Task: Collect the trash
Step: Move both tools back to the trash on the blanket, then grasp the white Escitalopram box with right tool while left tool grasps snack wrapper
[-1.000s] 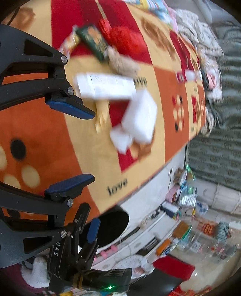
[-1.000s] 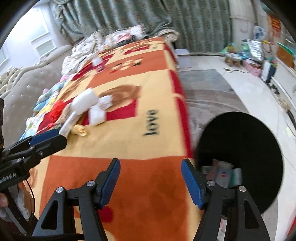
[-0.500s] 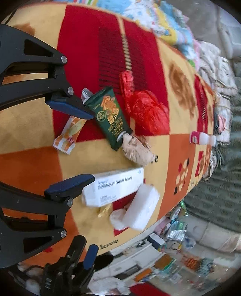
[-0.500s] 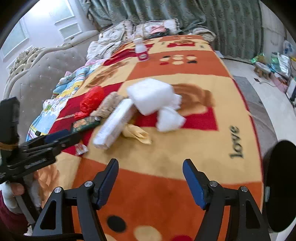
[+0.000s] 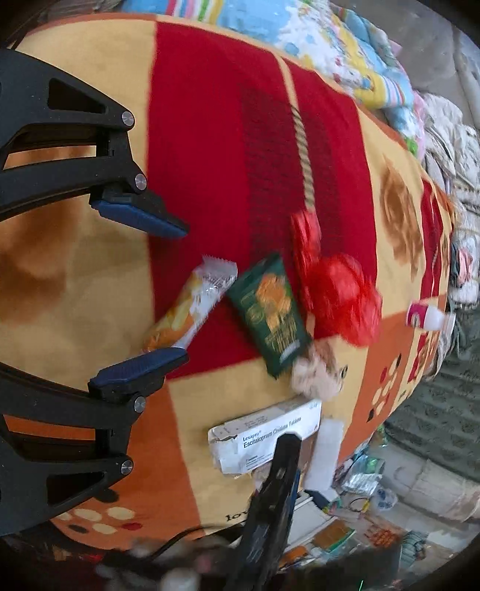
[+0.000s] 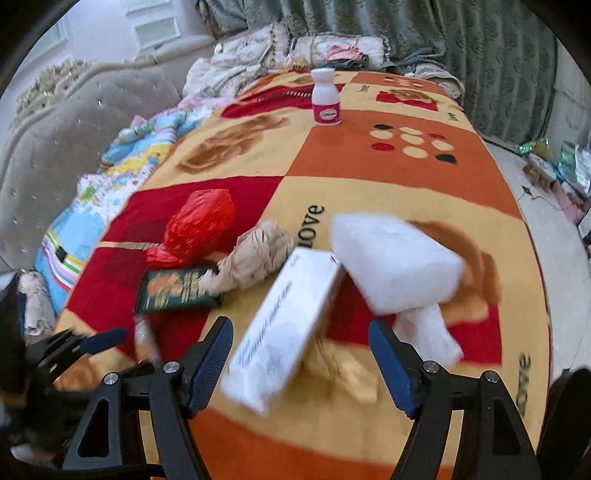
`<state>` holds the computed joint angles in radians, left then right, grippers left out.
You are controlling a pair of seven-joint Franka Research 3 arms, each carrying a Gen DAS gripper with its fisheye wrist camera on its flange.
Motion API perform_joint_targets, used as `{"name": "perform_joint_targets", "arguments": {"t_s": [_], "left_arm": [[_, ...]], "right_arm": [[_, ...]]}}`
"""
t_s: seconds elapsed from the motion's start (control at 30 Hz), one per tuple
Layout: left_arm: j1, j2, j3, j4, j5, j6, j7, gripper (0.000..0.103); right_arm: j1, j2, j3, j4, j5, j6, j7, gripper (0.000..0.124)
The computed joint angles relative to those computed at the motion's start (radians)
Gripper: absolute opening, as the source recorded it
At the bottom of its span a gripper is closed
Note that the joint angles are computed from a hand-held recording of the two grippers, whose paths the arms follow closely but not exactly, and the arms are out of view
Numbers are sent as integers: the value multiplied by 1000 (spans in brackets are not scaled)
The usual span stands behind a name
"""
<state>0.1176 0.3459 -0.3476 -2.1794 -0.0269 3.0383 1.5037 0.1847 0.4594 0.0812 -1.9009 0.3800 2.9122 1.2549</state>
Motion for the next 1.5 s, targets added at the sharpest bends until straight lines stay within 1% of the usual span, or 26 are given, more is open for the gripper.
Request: {"name": "perform_joint_targets", "arguments": {"t_s": [0.03,0.07,0.13,0.17,0.2,0.23,0.3,0.4,0.5,0.57,0.67,0.77,0.9,0.97,1.03,1.13,1.2,1.23,1.27,1.3,1.33,1.37,1.4,1.43,1.47,1.5], "left_arm": [[23,-11,-16,-12,-16,-1,9,60],[61,-19,-51,-25,-46,3,32,60],[125,-24,-114,-37,-106,8,79,60],[140,-26,-130,-38,-129,4,93,60],[153,-26,-146,-38,-153,1,106,60],[175,-20,-173,-36,-185,2,129,60],[189,-10,-197,-30,-227,4,153,60],[231,15,-262,-16,-299,16,191,60],[234,23,-273,-8,-316,30,193,60],[239,36,-283,3,-323,36,185,60],[208,59,-259,34,-306,28,148,60],[143,74,-201,59,-261,34,85,60],[28,86,-91,86,-171,39,-26,60],[-42,88,-21,93,-115,44,-89,60],[-89,82,29,86,-72,58,-143,60],[-94,69,37,58,-24,71,-178,60],[-49,70,-6,44,-10,85,-178,59],[-35,72,-17,43,-3,88,-186,53],[-39,72,-9,44,10,88,-203,33],[-11,79,-35,49,21,79,-211,29],[48,91,-97,52,2,74,-187,29],[75,93,-124,50,2,72,-179,27],[101,95,-151,48,2,67,-168,26],[133,92,-187,37,-2,70,-151,25],[162,87,-221,23,-6,73,-135,22],[188,79,-253,8,-10,77,-121,21]], "right_arm": [[37,22,-40,34,-40,-23,38,73],[73,46,-80,72,-87,-53,79,73],[106,90,-119,137,-151,-109,132,73],[122,116,-140,175,-185,-146,166,73],[116,127,-135,191,-196,-160,174,73],[104,135,-122,200,-197,-165,174,71],[60,130,-72,191,-166,-159,136,51],[-8,89,15,125,-87,-123,30,48],[-83,15,108,25,40,-85,-118,48],[-145,-58,178,-66,169,-51,-249,48],[-219,-155,253,-179,356,-57,-442,48],[-235,-234,261,-280,481,-70,-560,48],[-204,-283,203,-372,521,-57,-576,48],[-180,-288,168,-400,522,-28,-562,48],[-143,-280,130,-418,502,31,-528,48],[-89,-272,80,-434,480,78,-493,48],[-43,-267,44,-453,411,126,-438,50],[-34,-265,40,-462,393,145,-425,51],[-42,-263,49,-464,397,148,-432,52],[-44,-260,53,-466,394,152,-430,52],[-53,-257,67,-470,408,167,-444,52],[-83,-256,106,-472,458,188,-496,52],[-100,-253,125,-468,488,193,-527,52],[-117,-251,145,-464,522,196,-563,52],[-148,-251,178,-458,587,195,-625,49],[-164,-254,192,-453,643,187,-674,48]]}}
